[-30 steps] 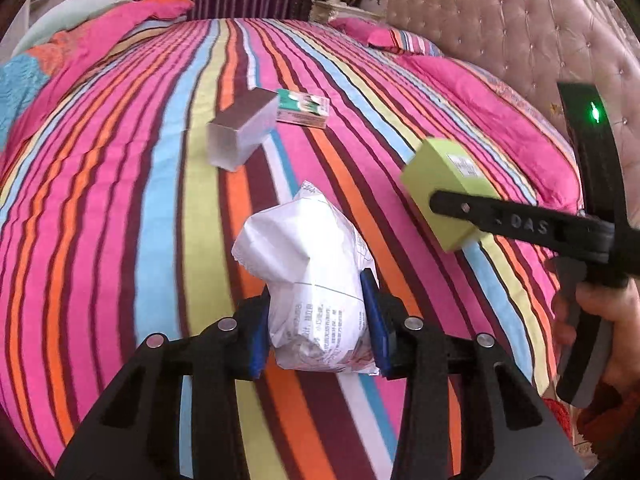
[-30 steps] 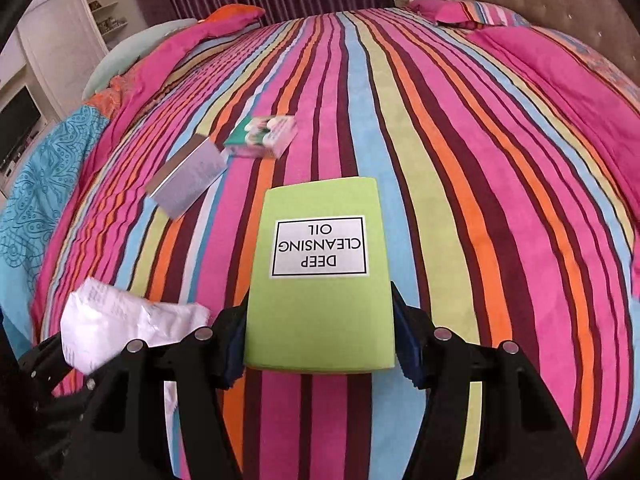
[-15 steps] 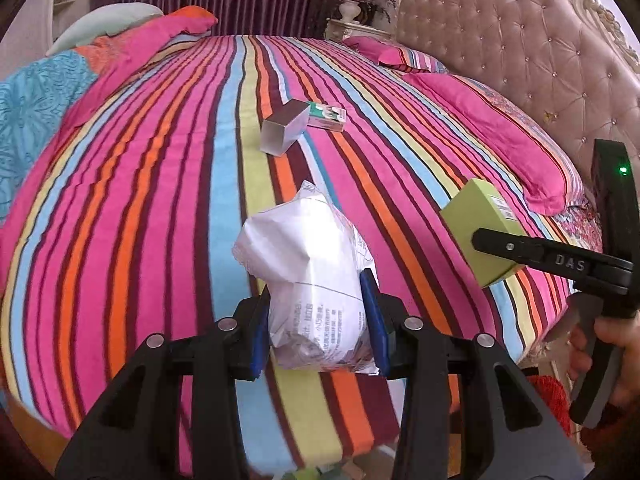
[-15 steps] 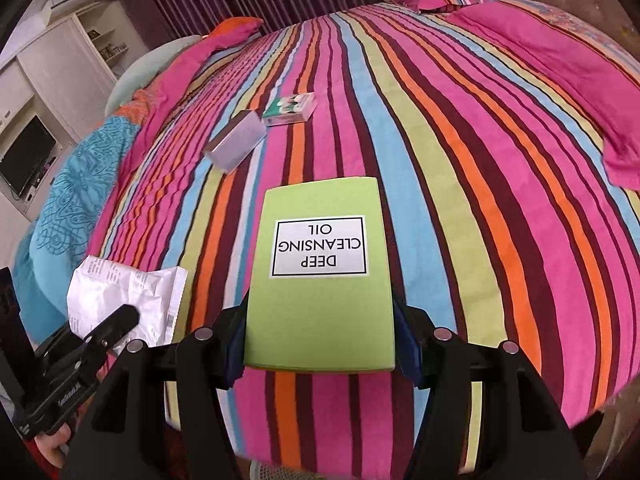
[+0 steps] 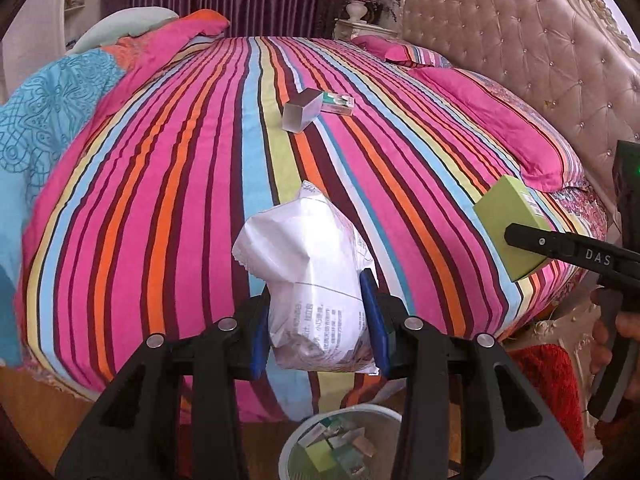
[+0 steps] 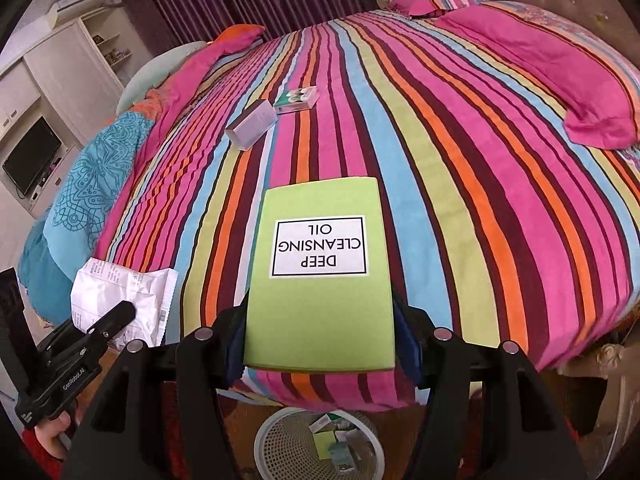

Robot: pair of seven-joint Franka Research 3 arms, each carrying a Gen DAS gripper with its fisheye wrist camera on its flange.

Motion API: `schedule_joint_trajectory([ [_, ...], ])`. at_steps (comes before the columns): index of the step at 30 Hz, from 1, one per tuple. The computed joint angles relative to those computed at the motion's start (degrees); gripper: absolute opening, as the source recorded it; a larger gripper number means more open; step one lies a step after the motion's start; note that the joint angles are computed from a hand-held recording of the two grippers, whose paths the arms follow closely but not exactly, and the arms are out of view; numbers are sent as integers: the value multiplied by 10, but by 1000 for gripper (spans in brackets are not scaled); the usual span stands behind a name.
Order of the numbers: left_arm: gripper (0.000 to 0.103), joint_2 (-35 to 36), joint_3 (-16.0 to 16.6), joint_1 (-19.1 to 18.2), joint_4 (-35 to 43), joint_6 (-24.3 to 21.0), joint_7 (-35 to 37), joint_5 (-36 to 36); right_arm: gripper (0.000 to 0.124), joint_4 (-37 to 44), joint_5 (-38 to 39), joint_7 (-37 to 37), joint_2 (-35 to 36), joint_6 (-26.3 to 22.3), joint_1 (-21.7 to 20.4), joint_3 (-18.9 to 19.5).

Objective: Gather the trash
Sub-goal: 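Carry the white packet and cleansing oil box over the wastebasket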

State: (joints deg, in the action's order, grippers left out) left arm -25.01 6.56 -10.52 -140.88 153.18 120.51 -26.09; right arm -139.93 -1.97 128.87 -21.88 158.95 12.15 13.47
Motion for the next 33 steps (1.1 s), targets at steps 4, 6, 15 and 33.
schedule_joint_trajectory([
  [4, 40, -22, 5, 0, -21, -1, 7, 2, 57, -26, 7, 15, -21, 5, 3, 5],
  [6, 40, -35, 11, -2, -35, -4, 13, 0, 57, -40, 15, 22, -31, 14, 7, 8],
  [15, 40, -99, 36, -1, -112, -14, 21, 2, 57, -78, 34, 54, -60, 36, 18, 35],
  [33, 40, -146, 31, 4, -189, -74, -2, 37, 57, -155, 195, 17, -68, 31, 154, -14],
])
